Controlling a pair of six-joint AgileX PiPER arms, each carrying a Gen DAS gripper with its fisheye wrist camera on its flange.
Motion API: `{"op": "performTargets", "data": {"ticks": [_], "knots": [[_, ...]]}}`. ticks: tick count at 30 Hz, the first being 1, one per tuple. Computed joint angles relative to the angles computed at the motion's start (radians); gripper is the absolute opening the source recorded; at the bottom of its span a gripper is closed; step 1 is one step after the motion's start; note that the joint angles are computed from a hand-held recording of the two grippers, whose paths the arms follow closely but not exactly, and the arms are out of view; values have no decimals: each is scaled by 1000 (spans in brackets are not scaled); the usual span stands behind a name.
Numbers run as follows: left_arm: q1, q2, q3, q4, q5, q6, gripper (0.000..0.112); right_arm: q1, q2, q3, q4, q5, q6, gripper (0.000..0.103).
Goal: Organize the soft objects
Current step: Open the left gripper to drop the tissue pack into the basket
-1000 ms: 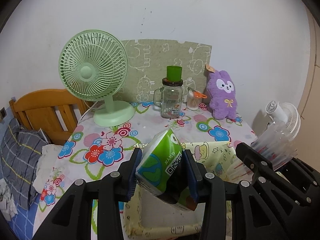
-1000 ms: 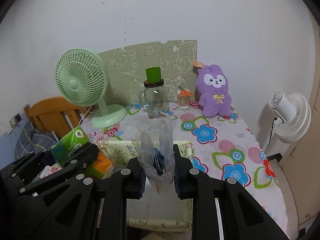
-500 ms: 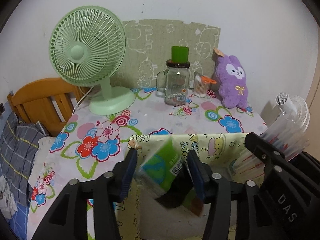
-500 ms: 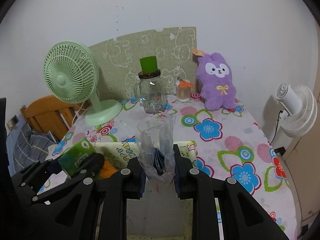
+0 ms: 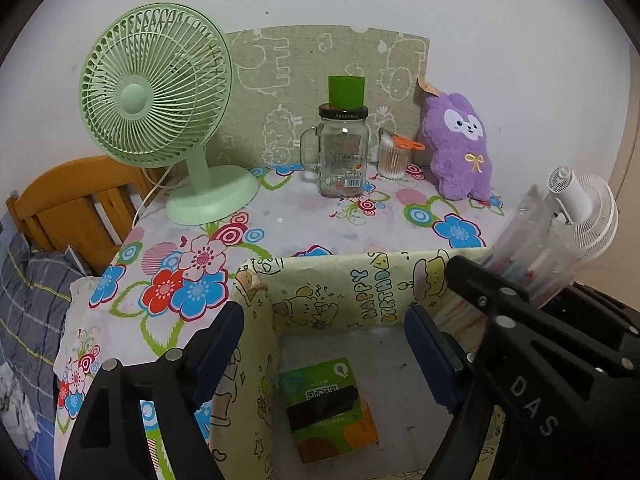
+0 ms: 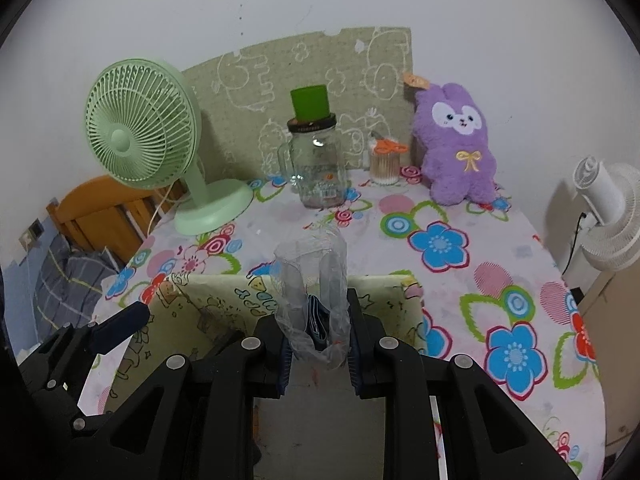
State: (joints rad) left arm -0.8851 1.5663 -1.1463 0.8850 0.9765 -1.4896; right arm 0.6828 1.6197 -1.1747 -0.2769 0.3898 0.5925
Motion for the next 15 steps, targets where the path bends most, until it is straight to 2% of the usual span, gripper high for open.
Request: {"op": "performTargets", "data": {"ticks": [1, 3, 4, 5, 9, 11, 15], "knots": [[1, -1, 2, -2, -5, 2, 85, 0, 3, -5, 10, 7, -11, 33], [-3, -15, 20, 12, -32, -7, 85, 13, 2, -5, -70, 15, 67, 78], [-6, -19, 24, 20, -40, -13, 88, 22, -8, 8, -130, 2, 126, 84], [-10, -23, 26, 27, -41, -18, 92, 31, -21, 22, -194, -9, 184, 86], [-33, -17, 5, 33, 1, -15, 96, 63, -39, 18, -331, 38, 295, 95], [-44, -16, -6, 31, 23, -13, 101, 65, -52, 23, -339, 44, 301, 96], [-73, -17, -28, 40, 70, -11, 103, 56, -82, 38, -305, 39, 277, 97]]}}
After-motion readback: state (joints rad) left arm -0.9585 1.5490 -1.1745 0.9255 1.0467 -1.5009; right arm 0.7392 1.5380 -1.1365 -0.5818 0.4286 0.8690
